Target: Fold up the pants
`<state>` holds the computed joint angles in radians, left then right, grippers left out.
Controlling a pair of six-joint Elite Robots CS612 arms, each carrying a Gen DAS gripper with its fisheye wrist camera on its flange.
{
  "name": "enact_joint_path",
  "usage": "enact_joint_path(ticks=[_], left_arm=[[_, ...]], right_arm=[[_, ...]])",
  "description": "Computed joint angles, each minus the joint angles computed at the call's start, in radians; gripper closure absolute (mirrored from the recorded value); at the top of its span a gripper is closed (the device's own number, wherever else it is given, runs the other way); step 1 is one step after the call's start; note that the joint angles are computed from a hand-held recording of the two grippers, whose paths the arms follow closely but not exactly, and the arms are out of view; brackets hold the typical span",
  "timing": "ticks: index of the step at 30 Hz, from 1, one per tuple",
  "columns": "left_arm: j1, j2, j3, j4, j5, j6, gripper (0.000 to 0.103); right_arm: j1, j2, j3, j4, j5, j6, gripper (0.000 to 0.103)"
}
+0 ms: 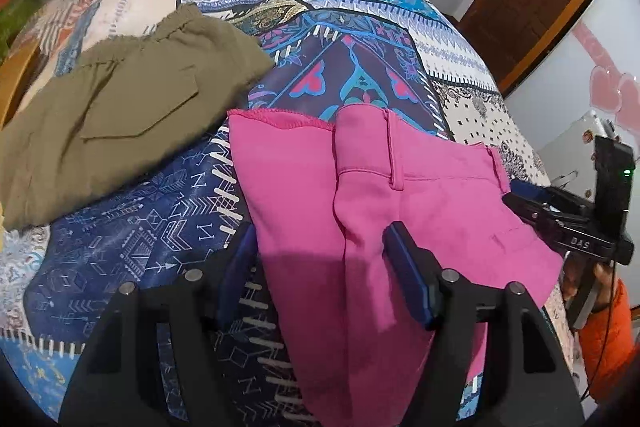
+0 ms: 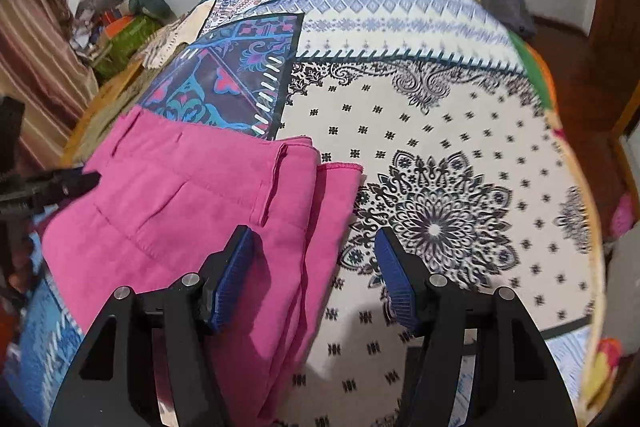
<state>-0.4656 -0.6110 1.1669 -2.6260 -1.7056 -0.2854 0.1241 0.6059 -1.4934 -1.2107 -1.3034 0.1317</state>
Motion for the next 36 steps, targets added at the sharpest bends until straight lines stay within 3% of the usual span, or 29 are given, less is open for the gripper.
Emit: enact_joint_path(ticks=[3, 5, 8, 9, 12, 14, 16, 19, 36], left_arm=[[0.003, 0.006, -0.006, -0.004, -0.014, -0.001, 0.039], [0.005, 0.012, -0.011, -0.014, -0.039, 0.001, 0.051], [0.013, 0.024, -0.032, -0.006, -0.086, -0.011, 0.065], [0.013, 0.025, -0.036, -0.003, -0.088, -0.013, 0.067], [0.004, 0.024, -0.042, 0.006, -0.053, -0.001, 0.077], [-0.008, 0.014, -0.034, 0.000, -0.006, 0.029, 0.089], [-0.023, -0.001, -0.016, -0.015, 0.060, 0.070, 0.092], [-0.028, -0.014, 0.000, -0.039, 0.077, 0.084, 0.093], [-0.016, -0.146, 0.160, -0.242, 0.118, 0.073, 0.094]], right_arm=[[-0.002, 0.001, 0.005, 0.004, 0.021, 0.002, 0.044], [-0.001, 0.000, 0.008, 0.003, 0.025, -0.003, 0.045], [-0.003, 0.000, 0.009, 0.001, 0.048, -0.004, 0.055], [-0.003, 0.000, 0.010, 0.000, 0.067, -0.007, 0.064], [0.000, -0.004, 0.016, -0.008, 0.072, -0.014, 0.076], [0.008, -0.007, 0.018, -0.021, 0.043, -0.021, 0.080], [0.012, -0.007, 0.016, -0.038, 0.018, -0.023, 0.090], [0.008, -0.005, 0.003, -0.058, 0.022, -0.009, 0.093], [0.071, -0.081, 0.024, -0.195, -0.050, -0.096, 0.097]])
